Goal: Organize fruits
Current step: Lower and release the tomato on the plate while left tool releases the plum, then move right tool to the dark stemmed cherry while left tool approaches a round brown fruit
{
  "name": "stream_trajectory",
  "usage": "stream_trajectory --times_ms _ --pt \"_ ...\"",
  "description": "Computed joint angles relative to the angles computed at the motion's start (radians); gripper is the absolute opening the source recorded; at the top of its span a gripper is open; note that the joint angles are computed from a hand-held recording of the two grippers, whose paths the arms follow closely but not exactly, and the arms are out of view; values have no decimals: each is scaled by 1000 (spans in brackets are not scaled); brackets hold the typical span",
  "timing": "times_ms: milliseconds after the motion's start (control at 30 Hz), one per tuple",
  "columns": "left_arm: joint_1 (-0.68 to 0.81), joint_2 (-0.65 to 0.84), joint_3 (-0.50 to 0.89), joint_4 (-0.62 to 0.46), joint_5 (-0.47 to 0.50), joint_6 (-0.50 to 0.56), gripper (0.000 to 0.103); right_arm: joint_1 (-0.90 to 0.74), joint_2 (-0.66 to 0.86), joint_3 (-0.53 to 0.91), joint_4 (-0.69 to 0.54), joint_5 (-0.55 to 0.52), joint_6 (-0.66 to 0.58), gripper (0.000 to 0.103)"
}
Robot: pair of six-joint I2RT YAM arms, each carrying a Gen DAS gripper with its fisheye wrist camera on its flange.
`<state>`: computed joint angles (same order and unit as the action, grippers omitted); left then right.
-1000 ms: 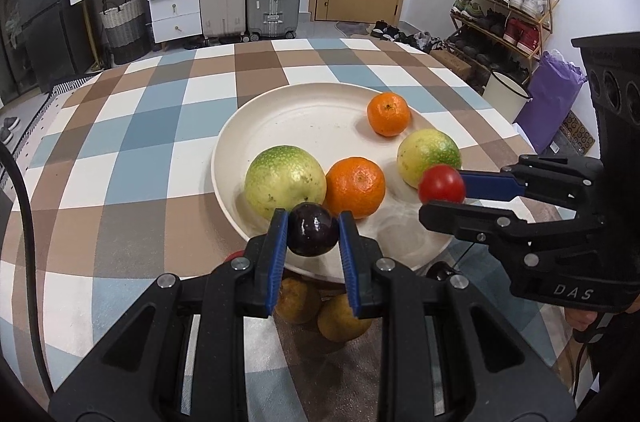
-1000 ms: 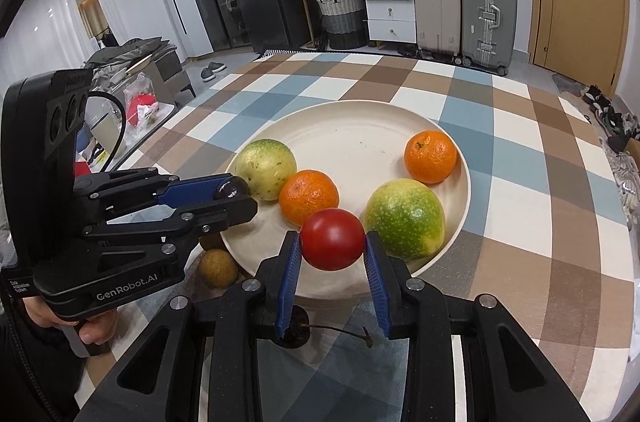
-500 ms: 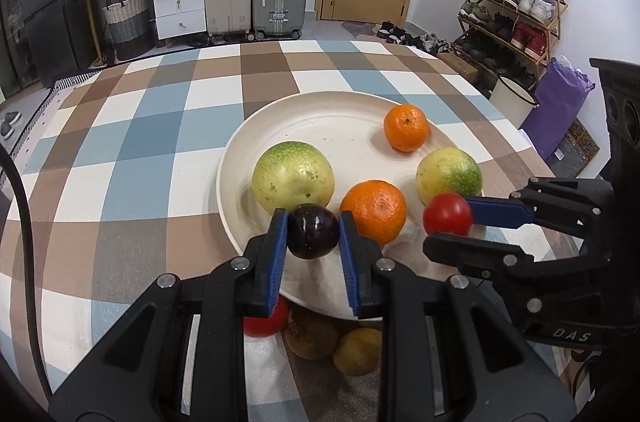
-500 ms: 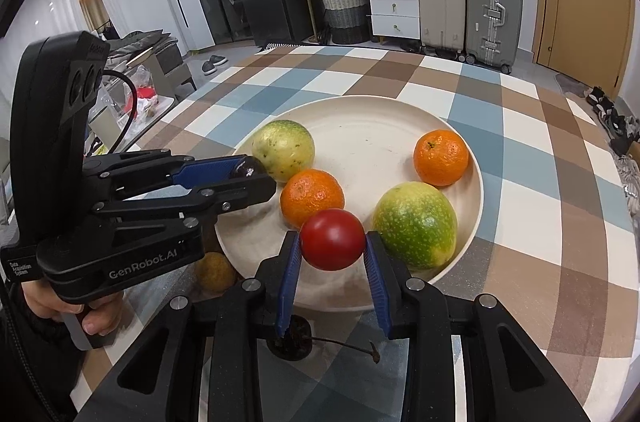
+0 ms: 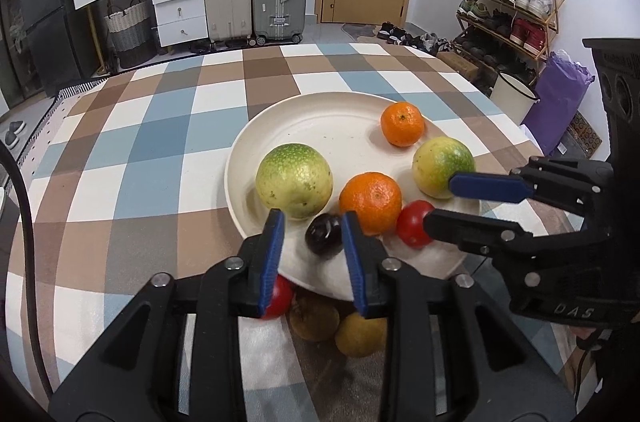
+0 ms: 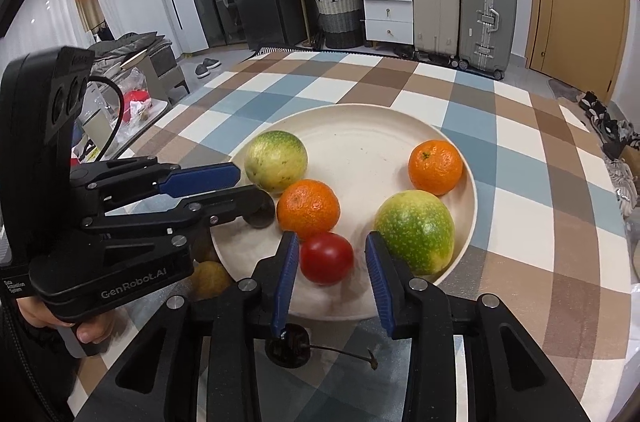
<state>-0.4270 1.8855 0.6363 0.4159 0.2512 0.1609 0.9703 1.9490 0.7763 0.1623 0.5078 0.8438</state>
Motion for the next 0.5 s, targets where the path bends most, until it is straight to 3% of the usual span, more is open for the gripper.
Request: stream_trajectory --times_ms 33,100,167,200,333,433,500 --pt "4 -17 -16 5 2 3 38 7 -10 -6 -7 12 7 47" --pt "13 -58 -57 28 7 8 59 18 -29 -18 -15 32 19 52" --pt "26 -104 -101 52 16 11 71 28 -50 -32 -29 47 38 58" --pt "32 -128 -123 61 21 13 76 34 -58 -38 -30 53 47 67" --pt "56 -208 -180 58 27 25 84 63 -87 -56 -42 80 77 87" --pt "78 -239 -199 39 27 25 89 88 -98 -48 -85 103 112 91" --pt "97 -258 -216 34 33 17 99 101 -109 -52 -99 113 133 96"
